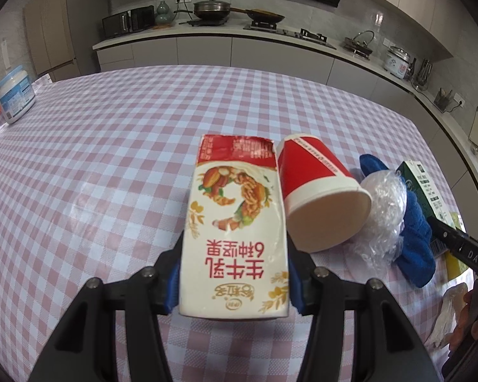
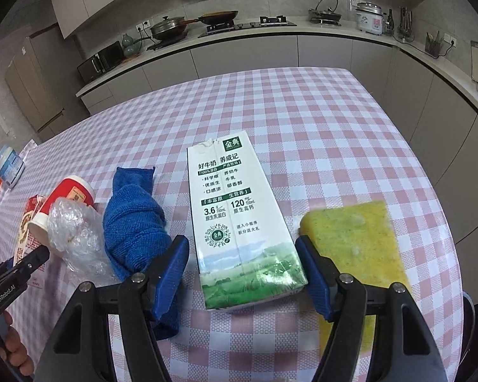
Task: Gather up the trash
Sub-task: 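Grasp the red-white milk carton with the left tool while the right tool grasps the green-white carton, then lift both cartons and carry them over the black bin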
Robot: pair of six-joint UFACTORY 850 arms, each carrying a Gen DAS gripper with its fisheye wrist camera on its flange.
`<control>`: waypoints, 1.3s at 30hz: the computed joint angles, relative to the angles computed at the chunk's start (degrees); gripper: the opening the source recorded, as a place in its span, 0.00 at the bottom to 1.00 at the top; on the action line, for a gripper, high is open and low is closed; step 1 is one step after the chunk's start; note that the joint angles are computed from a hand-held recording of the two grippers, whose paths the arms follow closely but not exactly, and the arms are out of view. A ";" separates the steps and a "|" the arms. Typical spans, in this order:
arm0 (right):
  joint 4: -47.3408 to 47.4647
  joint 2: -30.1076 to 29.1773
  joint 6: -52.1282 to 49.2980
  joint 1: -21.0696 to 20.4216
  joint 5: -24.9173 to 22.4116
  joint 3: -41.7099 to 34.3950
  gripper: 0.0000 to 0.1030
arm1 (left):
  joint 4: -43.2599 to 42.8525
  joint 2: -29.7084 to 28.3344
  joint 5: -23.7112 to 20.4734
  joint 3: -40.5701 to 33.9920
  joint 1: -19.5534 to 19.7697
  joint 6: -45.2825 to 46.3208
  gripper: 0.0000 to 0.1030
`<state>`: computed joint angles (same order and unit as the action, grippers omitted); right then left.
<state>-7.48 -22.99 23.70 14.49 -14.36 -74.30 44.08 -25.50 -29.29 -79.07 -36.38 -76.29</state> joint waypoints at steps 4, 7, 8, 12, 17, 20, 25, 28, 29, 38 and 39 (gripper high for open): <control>-2.02 -1.34 1.60 0.24 -1.35 -1.55 0.69 | -0.79 -0.50 0.19 -0.62 -0.02 0.90 0.53; -3.92 -2.59 2.99 0.70 -3.10 -2.91 0.67 | -0.64 -0.54 0.21 -0.63 -0.20 0.81 0.53; -2.51 -3.00 1.37 0.73 -3.44 -3.33 0.64 | -0.41 -0.51 0.16 -0.60 -0.28 0.62 0.53; -3.57 -3.31 1.76 1.13 -4.21 -3.88 0.58 | -0.04 -0.34 0.37 -0.34 -0.31 0.37 0.53; -6.87 -0.77 5.37 1.60 -1.70 -1.17 0.57 | 2.12 0.75 0.54 0.82 -0.69 -2.16 0.53; -5.68 1.39 4.57 1.72 -0.12 0.81 0.57 | 3.54 1.73 0.29 1.81 -1.05 -3.51 0.53; 0.89 5.31 -1.01 1.81 1.85 4.24 0.57 | 6.67 3.77 -0.47 3.85 -2.08 -7.65 0.52; 6.00 7.98 -5.99 2.03 2.72 6.65 0.57 | 8.48 5.00 -1.44 5.13 -2.95 -10.00 0.52; 7.02 8.77 -7.08 2.14 2.93 7.41 0.57 | 8.88 5.48 -1.73 5.66 -3.23 -10.62 0.52; 16.53 16.13 -16.81 2.25 3.58 14.47 0.57 | 11.35 9.07 -3.78 9.12 -5.86 -15.73 0.52; 18.29 16.90 -18.64 2.07 3.56 15.06 0.57 | 11.65 9.33 -4.02 9.29 -6.15 -16.22 0.52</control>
<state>10.81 -6.09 5.05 16.55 -10.80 -59.24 55.73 -16.17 -33.31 -69.78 -42.54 -92.51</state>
